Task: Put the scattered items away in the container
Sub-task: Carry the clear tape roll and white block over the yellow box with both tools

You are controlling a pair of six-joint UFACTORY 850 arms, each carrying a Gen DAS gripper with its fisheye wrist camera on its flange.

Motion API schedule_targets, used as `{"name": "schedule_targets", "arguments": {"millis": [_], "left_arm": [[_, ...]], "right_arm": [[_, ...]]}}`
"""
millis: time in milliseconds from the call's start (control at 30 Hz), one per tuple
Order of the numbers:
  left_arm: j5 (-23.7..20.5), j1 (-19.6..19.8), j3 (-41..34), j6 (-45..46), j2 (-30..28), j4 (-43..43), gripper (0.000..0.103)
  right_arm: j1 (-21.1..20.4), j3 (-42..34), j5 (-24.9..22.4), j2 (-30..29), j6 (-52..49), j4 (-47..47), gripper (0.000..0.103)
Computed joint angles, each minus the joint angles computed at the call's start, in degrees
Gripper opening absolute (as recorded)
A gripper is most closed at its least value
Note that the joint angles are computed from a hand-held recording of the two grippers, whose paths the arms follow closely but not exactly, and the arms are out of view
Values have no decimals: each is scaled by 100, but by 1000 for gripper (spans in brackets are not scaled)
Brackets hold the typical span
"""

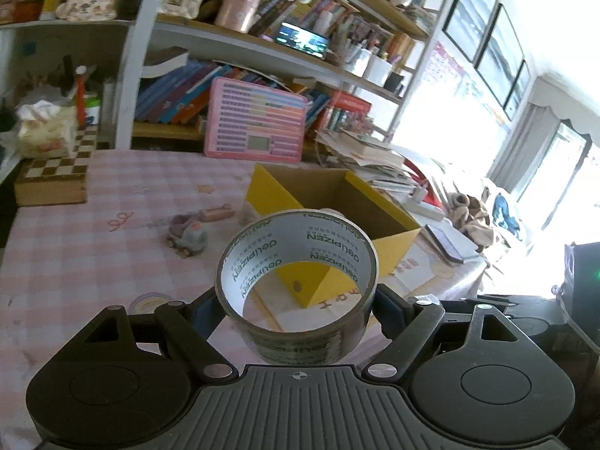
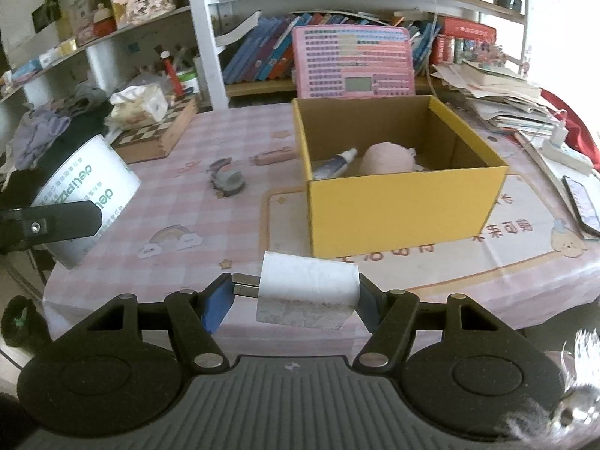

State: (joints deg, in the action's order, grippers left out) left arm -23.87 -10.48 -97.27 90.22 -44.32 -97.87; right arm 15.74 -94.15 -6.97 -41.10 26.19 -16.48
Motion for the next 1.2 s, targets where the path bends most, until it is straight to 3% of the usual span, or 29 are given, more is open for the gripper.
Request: {"name": "schedule_targets", "arguments": {"millis": [233, 667, 867, 1200], "left_arm": [[-117, -79, -341, -75, -225, 152, 85], [-444, -194, -1341, -1019, -837, 1233, 85], [-478, -278, -1945, -1436, -1163, 1688, 85], [-452, -398, -3425, -2737, -1991, 2766, 85]], "right_arm": [[-128, 137, -21, 97, 1749, -1605, 65], [-330, 120, -141, 76, 2643, -2381, 65], [-431, -136, -193, -67, 2067, -1849, 65], [-682, -922, -268, -527, 27, -64, 65]]}}
